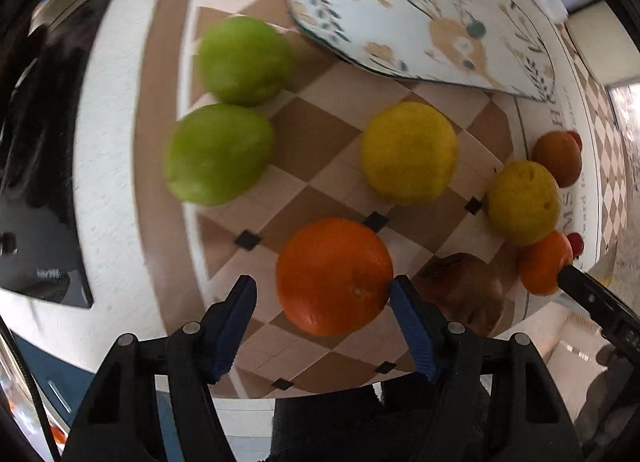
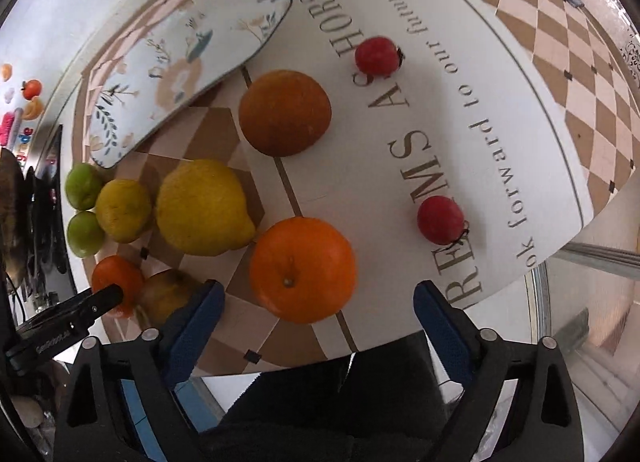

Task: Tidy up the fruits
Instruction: 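Reach both tools down and grasp an orange with each gripper, then carry both oranges onto the floral plate and open both grippers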

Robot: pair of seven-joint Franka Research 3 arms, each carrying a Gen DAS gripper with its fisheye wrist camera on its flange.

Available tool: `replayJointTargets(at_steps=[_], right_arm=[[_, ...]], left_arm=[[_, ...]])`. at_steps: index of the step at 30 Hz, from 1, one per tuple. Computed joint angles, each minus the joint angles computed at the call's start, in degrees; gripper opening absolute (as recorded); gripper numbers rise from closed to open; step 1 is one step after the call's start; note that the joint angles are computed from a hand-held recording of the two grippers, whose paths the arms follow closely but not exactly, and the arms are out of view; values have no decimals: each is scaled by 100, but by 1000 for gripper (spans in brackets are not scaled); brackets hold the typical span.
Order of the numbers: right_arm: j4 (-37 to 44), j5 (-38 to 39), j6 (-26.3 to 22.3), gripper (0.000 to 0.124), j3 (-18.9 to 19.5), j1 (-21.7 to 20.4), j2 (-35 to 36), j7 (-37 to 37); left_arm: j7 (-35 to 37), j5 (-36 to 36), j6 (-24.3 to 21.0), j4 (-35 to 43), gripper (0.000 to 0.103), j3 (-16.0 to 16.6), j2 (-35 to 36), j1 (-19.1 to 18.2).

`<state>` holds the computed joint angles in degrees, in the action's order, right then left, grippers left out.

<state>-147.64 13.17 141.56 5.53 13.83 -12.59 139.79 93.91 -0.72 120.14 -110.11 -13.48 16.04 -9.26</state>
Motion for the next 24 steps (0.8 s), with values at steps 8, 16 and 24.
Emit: replayJointTargets(at_steps=[8,16,24], right_arm=[[19,572,298,83,-142,101,326,-553],[50,946,435,66,-196,97,479,-1275],[190,975,126,65,-262,-13,110,-1680]], left_arm=[[50,176,61,257,61,-106,301,-197],[-294,237,130,253,59,-98,280,-267],[-309,-315,77,168,59,-174,-116,-158]])
